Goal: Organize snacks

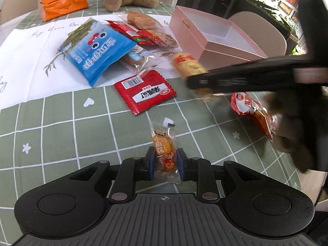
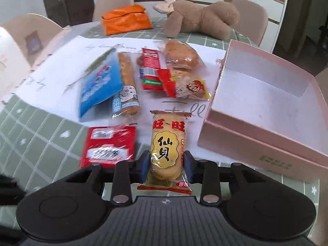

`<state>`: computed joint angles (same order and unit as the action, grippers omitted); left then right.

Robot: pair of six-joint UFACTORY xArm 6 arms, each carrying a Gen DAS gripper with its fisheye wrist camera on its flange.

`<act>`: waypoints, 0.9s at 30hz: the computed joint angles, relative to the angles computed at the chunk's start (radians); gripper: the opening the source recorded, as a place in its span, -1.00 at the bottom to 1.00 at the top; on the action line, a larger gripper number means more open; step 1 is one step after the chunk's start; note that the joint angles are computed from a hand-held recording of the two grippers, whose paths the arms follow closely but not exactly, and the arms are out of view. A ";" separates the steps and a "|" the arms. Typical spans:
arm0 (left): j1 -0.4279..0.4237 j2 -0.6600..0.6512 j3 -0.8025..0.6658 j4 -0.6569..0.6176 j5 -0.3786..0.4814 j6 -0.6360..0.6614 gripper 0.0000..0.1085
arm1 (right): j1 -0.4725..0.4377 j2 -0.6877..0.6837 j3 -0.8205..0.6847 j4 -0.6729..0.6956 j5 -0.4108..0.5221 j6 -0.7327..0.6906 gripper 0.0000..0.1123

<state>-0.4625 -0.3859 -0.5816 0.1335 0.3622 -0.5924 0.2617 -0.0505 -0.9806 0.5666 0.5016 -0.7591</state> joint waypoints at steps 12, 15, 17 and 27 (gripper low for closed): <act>-0.008 0.170 -0.284 -0.652 -0.136 0.644 -0.55 | -0.233 -0.267 0.062 0.207 0.067 -0.207 -0.40; 0.041 0.361 -0.598 -0.821 -0.038 0.829 -0.46 | -0.206 -0.167 -0.052 0.216 -0.061 -0.200 -0.39; 0.084 0.482 -0.766 -0.777 0.037 0.775 -0.45 | -0.205 -0.067 -0.165 0.205 -0.065 -0.155 -0.04; 0.155 0.512 -0.638 -0.523 -0.059 0.579 -0.45 | -0.265 0.007 -0.117 0.094 0.023 -0.082 0.32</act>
<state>-0.3076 0.1265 -1.2198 -0.3898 0.3030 -0.0134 -0.0035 -0.0436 -1.0973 0.6606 0.5247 -0.8414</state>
